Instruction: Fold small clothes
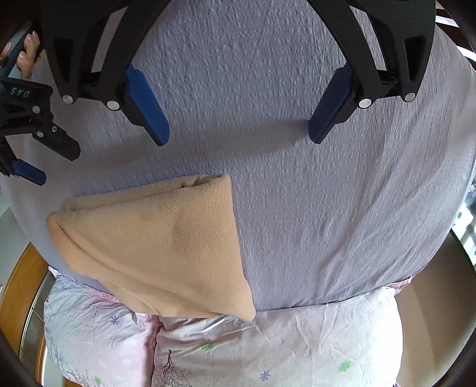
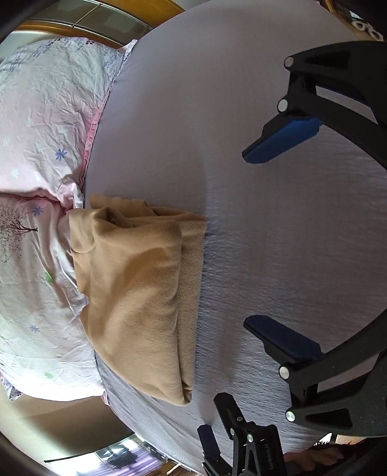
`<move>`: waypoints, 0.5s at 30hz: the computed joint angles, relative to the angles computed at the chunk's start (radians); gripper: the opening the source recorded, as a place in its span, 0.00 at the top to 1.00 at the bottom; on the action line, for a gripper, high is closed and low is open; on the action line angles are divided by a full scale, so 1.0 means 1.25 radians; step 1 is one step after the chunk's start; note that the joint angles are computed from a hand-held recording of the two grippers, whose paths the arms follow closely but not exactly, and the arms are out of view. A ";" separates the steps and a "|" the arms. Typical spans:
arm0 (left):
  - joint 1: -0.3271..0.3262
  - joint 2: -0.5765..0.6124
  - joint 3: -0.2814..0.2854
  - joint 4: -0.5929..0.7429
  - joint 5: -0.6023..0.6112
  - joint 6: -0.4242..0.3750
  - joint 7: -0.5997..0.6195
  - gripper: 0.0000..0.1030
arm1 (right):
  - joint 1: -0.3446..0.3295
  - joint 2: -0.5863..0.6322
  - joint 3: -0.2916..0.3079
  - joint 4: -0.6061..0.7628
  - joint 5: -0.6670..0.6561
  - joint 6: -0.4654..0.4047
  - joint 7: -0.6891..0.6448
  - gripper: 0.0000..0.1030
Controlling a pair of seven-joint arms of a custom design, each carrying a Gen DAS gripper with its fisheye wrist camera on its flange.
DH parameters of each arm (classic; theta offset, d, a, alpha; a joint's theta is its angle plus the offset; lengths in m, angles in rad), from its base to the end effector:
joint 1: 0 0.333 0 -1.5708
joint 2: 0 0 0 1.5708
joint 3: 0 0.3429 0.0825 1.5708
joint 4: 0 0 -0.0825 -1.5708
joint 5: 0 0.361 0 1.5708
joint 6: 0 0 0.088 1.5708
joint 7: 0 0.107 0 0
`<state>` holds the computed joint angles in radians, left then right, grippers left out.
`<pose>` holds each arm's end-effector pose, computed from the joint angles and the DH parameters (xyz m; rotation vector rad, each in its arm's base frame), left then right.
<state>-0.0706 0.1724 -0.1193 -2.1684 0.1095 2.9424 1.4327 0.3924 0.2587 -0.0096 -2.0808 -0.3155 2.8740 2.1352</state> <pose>0.5780 -0.1154 0.4267 -1.7590 2.0331 -0.6521 0.5616 0.2454 0.4024 -1.9709 1.7807 -0.4342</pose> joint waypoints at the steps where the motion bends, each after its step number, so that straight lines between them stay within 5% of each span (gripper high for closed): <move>1: -0.002 0.001 0.003 0.001 0.006 -0.001 -0.004 0.05 | 0.006 0.003 -0.004 0.004 -0.007 -0.005 0.007 0.02; 4: -0.029 0.005 0.038 0.006 0.080 -0.011 -0.068 0.01 | 0.027 0.012 -0.024 0.016 -0.051 -0.020 0.045 0.02; 15: -0.024 0.000 0.035 0.004 0.125 -0.014 -0.127 0.01 | 0.019 0.013 -0.017 0.007 -0.054 -0.005 0.064 0.02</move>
